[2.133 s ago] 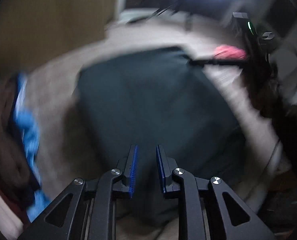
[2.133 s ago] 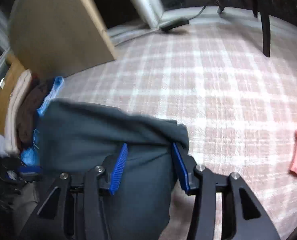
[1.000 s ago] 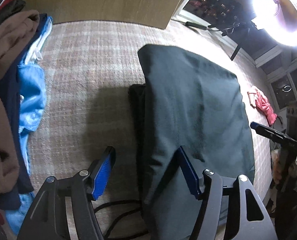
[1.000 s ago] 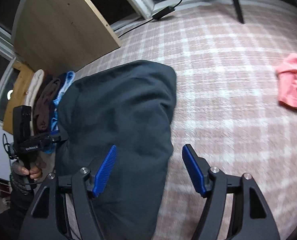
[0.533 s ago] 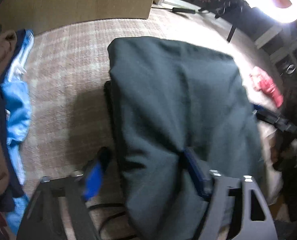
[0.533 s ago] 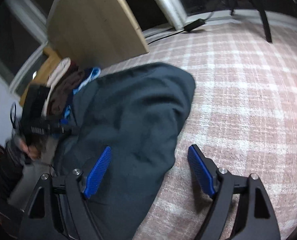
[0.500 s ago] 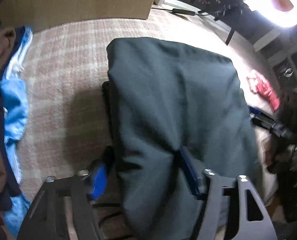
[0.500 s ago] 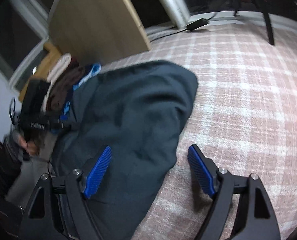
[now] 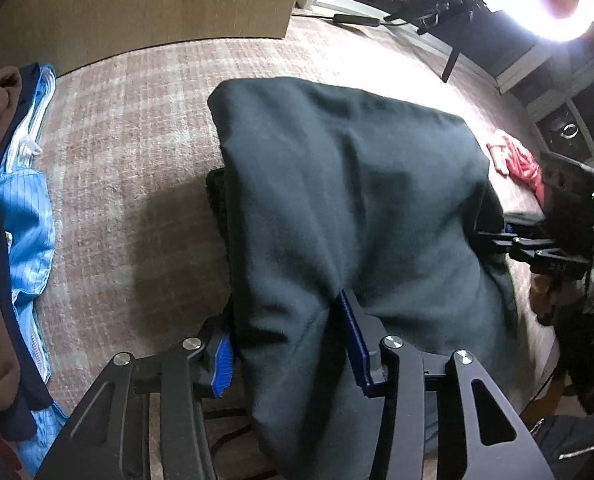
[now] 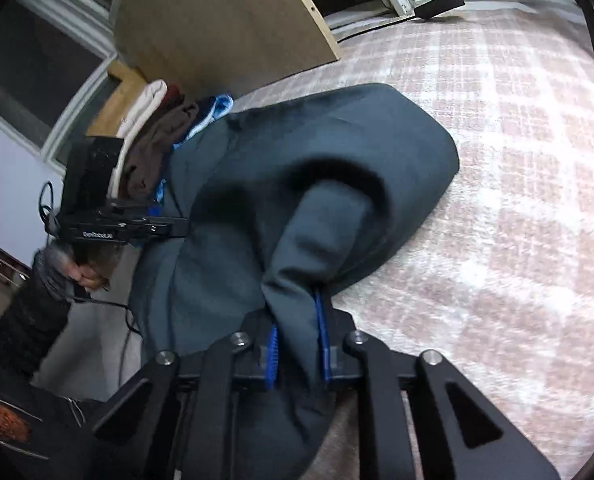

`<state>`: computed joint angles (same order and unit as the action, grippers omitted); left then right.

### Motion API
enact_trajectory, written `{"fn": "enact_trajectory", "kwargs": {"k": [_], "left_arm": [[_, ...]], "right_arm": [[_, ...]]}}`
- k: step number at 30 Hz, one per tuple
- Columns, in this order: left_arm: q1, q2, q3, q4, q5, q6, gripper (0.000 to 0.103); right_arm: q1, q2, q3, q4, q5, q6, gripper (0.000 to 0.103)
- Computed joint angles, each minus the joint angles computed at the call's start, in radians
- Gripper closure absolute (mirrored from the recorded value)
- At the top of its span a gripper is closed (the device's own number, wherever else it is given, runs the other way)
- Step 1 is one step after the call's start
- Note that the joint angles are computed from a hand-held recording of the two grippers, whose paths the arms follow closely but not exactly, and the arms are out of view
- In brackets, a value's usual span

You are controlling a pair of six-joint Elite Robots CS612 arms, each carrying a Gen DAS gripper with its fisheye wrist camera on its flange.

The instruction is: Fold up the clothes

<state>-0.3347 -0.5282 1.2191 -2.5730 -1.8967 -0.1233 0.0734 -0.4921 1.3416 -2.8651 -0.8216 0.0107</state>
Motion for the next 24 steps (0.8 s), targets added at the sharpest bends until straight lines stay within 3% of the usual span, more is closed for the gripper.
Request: {"fn": "enact_trajectory", "kwargs": {"k": [4, 6, 8, 10, 12, 14, 16, 18, 19, 21, 24], "left_arm": [[0.038, -0.008, 0.045, -0.131, -0.143, -0.120, 0.086], [0.045, -0.019, 0.081, -0.220, -0.180, -0.164, 0.087], [0.042, -0.026, 0.100, -0.254, -0.185, -0.173, 0.088], [0.034, -0.031, 0.108, -0.258, -0.166, -0.167, 0.087], [0.020, -0.029, 0.102, -0.220, -0.096, -0.148, 0.080], [0.011, -0.026, 0.087, -0.164, -0.037, -0.142, 0.065], [0.002, -0.033, 0.086, -0.118, 0.016, -0.135, 0.043], [-0.007, -0.038, 0.080, -0.078, 0.068, -0.103, 0.036], [-0.011, -0.036, 0.072, -0.060, 0.080, -0.082, 0.031], [-0.017, -0.032, 0.059, -0.036, 0.090, -0.043, 0.026], [-0.027, -0.026, 0.048, -0.027, 0.100, 0.025, 0.027]], "right_arm": [[-0.020, 0.002, 0.025, -0.141, 0.091, 0.157, 0.094], [-0.026, -0.014, 0.049, -0.194, 0.101, 0.183, 0.094], [-0.027, -0.033, 0.069, -0.212, 0.094, 0.181, 0.094], [-0.017, -0.051, 0.077, -0.176, 0.033, 0.132, 0.094], [-0.004, -0.064, 0.070, -0.097, -0.039, 0.075, 0.092], [0.009, -0.070, 0.054, -0.008, -0.112, 0.028, 0.086], [0.012, -0.076, 0.052, 0.032, -0.151, 0.031, 0.075], [0.010, -0.085, 0.066, 0.019, -0.188, 0.042, 0.049], [0.010, -0.084, 0.067, 0.017, -0.198, 0.034, 0.044], [0.009, -0.080, 0.064, 0.022, -0.207, 0.015, 0.043], [0.004, -0.048, 0.032, 0.035, -0.149, -0.016, 0.043]]}}
